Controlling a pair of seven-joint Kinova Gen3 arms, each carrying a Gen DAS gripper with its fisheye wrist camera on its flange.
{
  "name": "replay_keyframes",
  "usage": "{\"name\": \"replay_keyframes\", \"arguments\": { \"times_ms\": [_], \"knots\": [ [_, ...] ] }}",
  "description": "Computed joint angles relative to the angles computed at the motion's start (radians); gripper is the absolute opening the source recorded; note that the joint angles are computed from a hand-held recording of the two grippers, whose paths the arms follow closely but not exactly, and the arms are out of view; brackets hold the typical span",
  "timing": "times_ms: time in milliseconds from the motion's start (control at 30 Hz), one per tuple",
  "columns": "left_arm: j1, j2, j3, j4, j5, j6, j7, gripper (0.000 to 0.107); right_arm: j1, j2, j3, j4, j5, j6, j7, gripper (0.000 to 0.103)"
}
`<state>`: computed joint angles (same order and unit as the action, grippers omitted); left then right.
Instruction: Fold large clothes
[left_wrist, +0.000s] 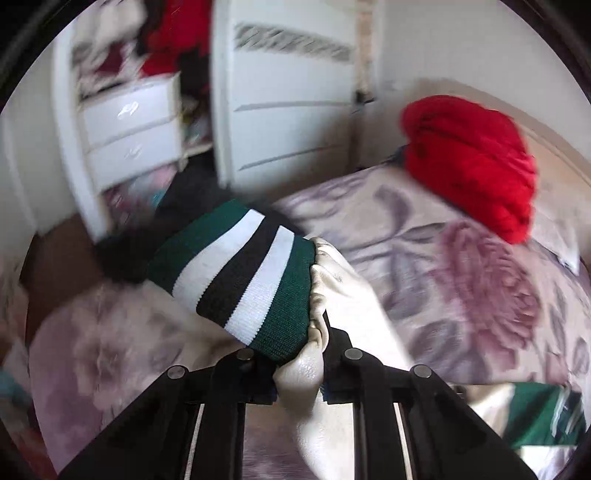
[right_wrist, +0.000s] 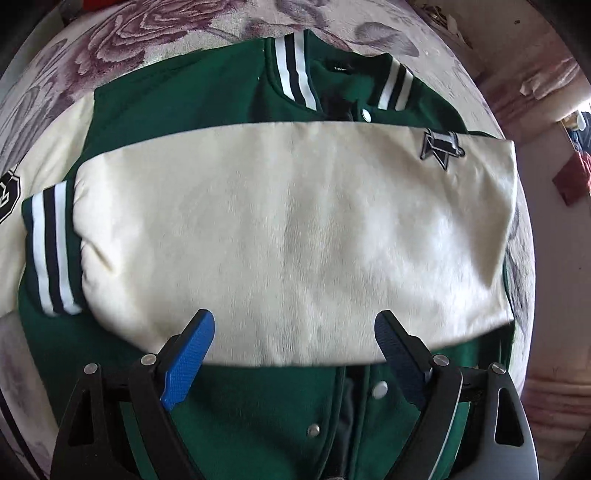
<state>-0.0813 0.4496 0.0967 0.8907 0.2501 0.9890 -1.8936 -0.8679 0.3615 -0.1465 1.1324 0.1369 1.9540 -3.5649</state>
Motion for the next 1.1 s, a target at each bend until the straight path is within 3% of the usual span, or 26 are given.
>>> {"name": "replay_keyframes", "arguments": {
  "times_ms": [100, 233, 333, 467, 633, 700, 800, 833, 867, 900, 933, 967, 1100],
  "knots": [
    [0.065, -0.043, 0.025, -0.033, -0.021, 0.045, -0.017, 0.012, 0.088, -0.061, -0.098, 0.084, 0.026, -0.087, -0.033, 0.09],
    [0.166, -0.162, 0.063, 0.023, 0.015, 0.134, -0.067, 0.012, 0.204, -0.201, -0.283, 0.209, 0.05, -0.164, -0.196, 0.09],
    [0.3, -0.259, 0.045, 0.1, 0.069, 0.231, -0.09, 0.011, 0.284, -0.34, -0.408, 0.319, -0.016, -0.186, -0.318, 0.09],
    [0.476, -0.328, 0.13, 0.182, 0.046, 0.343, -0.016, 0.011, 0.406, -0.526, -0.575, 0.435, -0.166, -0.163, -0.481, 0.09],
    [0.697, -0.305, 0.278, 0.278, -0.087, 0.352, 0.169, 0.012, 0.38, -0.757, -0.616, 0.523, -0.367, -0.107, -0.684, 0.09],
    [0.79, -0.24, 0.304, 0.25, -0.162, 0.38, 0.248, 0.012, 0.356, -0.824, -0.637, 0.534, -0.428, -0.086, -0.765, 0.09],
    [0.919, -0.165, 0.262, 0.241, -0.219, 0.41, 0.319, 0.015, 0.311, -0.893, -0.677, 0.534, -0.473, -0.077, -0.887, 0.09],
    [0.938, -0.143, 0.242, 0.24, -0.219, 0.422, 0.323, 0.024, 0.302, -0.914, -0.7, 0.525, -0.475, -0.073, -0.928, 0.09],
    [0.938, -0.121, 0.238, 0.226, -0.202, 0.438, 0.322, 0.043, 0.293, -0.926, -0.728, 0.512, -0.471, -0.069, -0.969, 0.09],
    [0.92, -0.1, 0.242, 0.213, -0.169, 0.46, 0.324, 0.056, 0.275, -0.934, -0.747, 0.503, -0.461, -0.068, -1.009, 0.09],
    [0.911, -0.094, 0.231, 0.212, -0.129, 0.465, 0.312, 0.078, 0.267, -0.949, -0.772, 0.489, -0.445, -0.063, -1.05, 0.09],
    [0.902, -0.093, 0.234, 0.206, -0.104, 0.473, 0.301, 0.084, 0.259, -0.961, -0.797, 0.473, -0.423, -0.056, -1.091, 0.09],
    [0.788, -0.138, 0.209, 0.205, 0.002, 0.555, 0.217, 0.084, 0.28, -1.004, -0.851, 0.41, -0.324, 0.004, -1.149, 0.09]
  ]
}}
